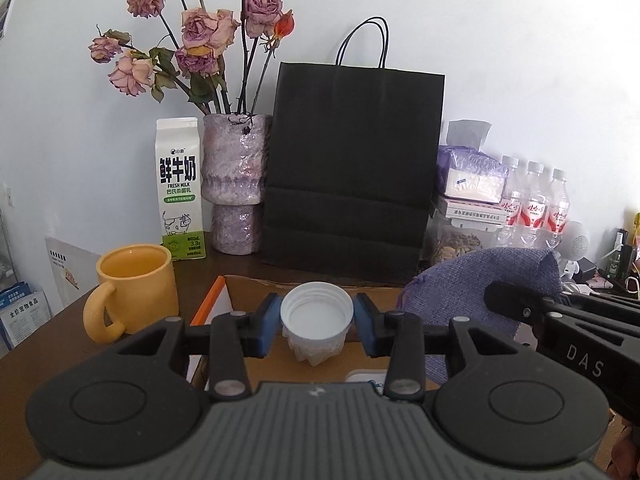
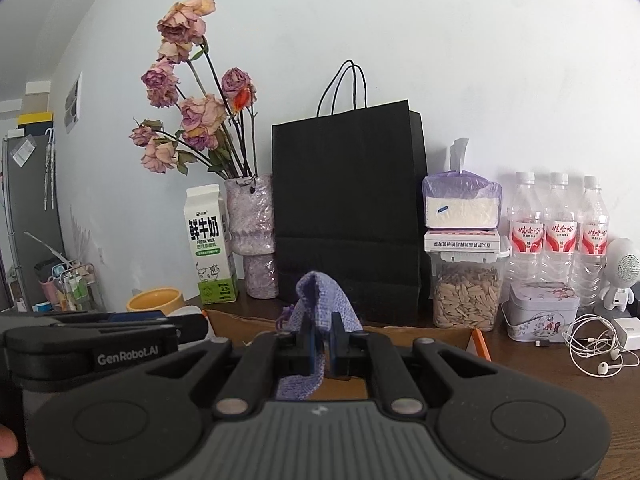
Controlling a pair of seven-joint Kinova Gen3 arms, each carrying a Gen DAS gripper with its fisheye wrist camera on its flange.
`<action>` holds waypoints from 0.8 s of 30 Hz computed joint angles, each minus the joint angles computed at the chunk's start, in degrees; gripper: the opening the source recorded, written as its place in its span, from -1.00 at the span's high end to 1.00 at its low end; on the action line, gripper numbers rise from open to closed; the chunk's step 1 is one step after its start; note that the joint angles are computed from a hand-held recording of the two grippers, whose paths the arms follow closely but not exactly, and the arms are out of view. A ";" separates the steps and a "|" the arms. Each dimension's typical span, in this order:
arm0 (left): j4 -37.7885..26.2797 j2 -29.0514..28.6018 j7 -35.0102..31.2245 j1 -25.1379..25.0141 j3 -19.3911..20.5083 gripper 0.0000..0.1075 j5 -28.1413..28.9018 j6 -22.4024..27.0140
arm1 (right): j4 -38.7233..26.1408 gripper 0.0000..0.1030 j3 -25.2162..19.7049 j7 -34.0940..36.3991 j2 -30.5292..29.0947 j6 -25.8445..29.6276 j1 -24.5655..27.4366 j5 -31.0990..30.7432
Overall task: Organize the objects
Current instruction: 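Carry the pouch and cap into the box and open both grippers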
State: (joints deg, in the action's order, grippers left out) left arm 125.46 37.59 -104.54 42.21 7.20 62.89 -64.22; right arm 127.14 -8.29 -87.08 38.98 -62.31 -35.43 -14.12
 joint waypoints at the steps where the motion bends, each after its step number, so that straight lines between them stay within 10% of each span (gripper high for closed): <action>1: -0.35 0.10 -0.33 -0.38 -0.05 0.24 0.12 0.53 | -0.47 0.89 0.06 -0.10 0.22 0.74 0.32 0.17; 10: -1.95 0.83 -2.69 -1.70 -0.42 0.23 1.78 3.09 | -3.36 0.80 0.41 -2.04 1.41 7.25 3.10 2.90; 13: -2.81 1.25 -4.48 -1.21 -0.31 -0.31 3.97 3.01 | -3.98 0.08 1.40 -0.58 0.96 9.99 1.70 -0.01; 15: -3.58 1.75 -5.55 -0.62 -0.24 -0.87 6.08 1.90 | -4.43 -0.82 2.50 1.31 0.78 11.35 -0.23 -3.54; 24: -4.50 2.17 -7.28 -1.19 1.08 -0.92 7.97 1.14 | -4.87 -1.00 3.28 4.62 0.35 12.71 -2.39 -8.25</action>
State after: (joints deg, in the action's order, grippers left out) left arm 120.96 39.76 -111.81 41.02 8.29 70.86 -63.08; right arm 122.27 -5.02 -82.46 39.34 -49.60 -37.81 -22.37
